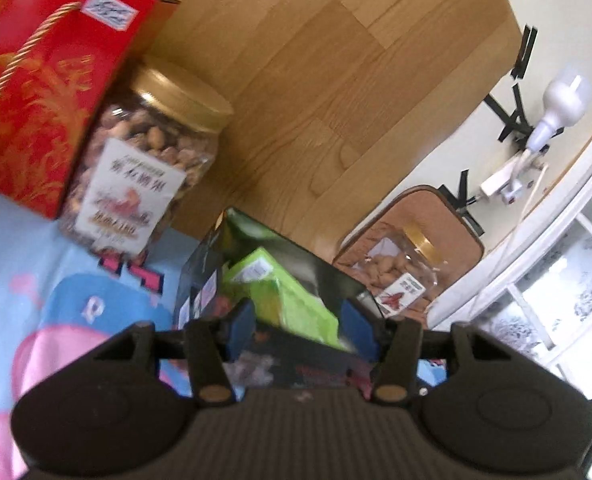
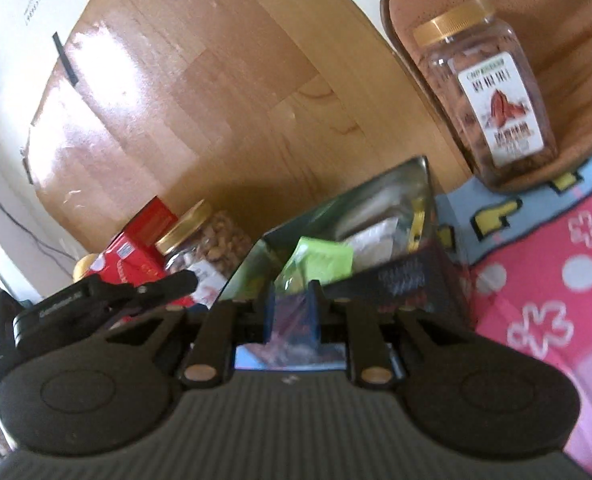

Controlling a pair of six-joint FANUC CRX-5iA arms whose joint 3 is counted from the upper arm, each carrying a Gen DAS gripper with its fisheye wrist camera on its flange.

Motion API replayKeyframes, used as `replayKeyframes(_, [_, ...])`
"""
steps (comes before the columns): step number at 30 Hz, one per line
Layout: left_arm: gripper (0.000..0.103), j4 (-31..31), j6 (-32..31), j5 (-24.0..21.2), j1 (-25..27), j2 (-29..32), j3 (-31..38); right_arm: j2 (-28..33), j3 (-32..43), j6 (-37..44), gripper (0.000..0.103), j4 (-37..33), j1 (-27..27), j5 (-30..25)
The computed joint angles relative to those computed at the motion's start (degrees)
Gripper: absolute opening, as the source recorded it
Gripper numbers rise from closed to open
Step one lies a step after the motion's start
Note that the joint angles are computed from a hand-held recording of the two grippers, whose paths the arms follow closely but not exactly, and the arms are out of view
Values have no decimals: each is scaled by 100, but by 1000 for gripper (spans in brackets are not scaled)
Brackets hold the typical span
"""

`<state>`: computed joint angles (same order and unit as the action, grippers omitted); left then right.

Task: Organize snacks
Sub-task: 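Carry the green-and-red bag into the black tin box and release, then grasp the red spicy snack bag with the left gripper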

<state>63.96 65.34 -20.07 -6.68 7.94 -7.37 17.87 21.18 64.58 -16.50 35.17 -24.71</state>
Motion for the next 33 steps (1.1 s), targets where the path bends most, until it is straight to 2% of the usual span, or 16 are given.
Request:
replayKeyframes(2, [50,416,-345,77,-71,-286,-402,-132,-70,270,22,-342,-14,-175])
replayKeyframes(4, [50,423,-386,39,-60,-550,-703,-231,-18,839,24,-1068,-127,-625])
replayKeyframes(8, [50,111,-137,-110,18,-1063,-1273,-361,-19,1533,28,-1816,-220,-1420])
replayKeyframes(9, [51,-124,79,-229,79,-1142,-1337,-394,-45,1615,29,-1901,-220,-1587])
replayKeyframes(11, [51,-702,616,-412,203,-1307,-1430,-435,-70,1732,30,-1985,-192,-1845])
replayKeyframes(12, [51,-784,707,-438,216,-1381,-1508,-481,-114,1800,30,-1999,-187,-1937])
replayKeyframes(15, [51,-625,624,-518,201,-1581,-1784,-461,-51,1687,32,-1725,-70,-2157])
replayKeyframes(21, [51,-973,898,-844,264,-1669,-1850,-338,154,1674,36,-1744,-99,-2525])
replayKeyframes(24, [51,-402,475,-733,161,-1693,-2046,-239,299,1599,36,-1827,-134,-2716])
replayKeyframes(27, [51,-192,332,-722,108,-1689,-2106,-154,438,1522,36,-1761,-129,-2862])
replayKeyframes(29, [51,45,236,-724,57,-1674,-2148,-131,462,1515,36,-1694,-101,-2877])
replayKeyframes(31, [51,591,-72,-766,-54,-1606,-2216,-128,450,1566,36,-1659,-67,-2838])
replayKeyframes(33, [51,628,-73,-674,-152,-1562,-2186,-153,392,1605,36,-1577,-18,-2755])
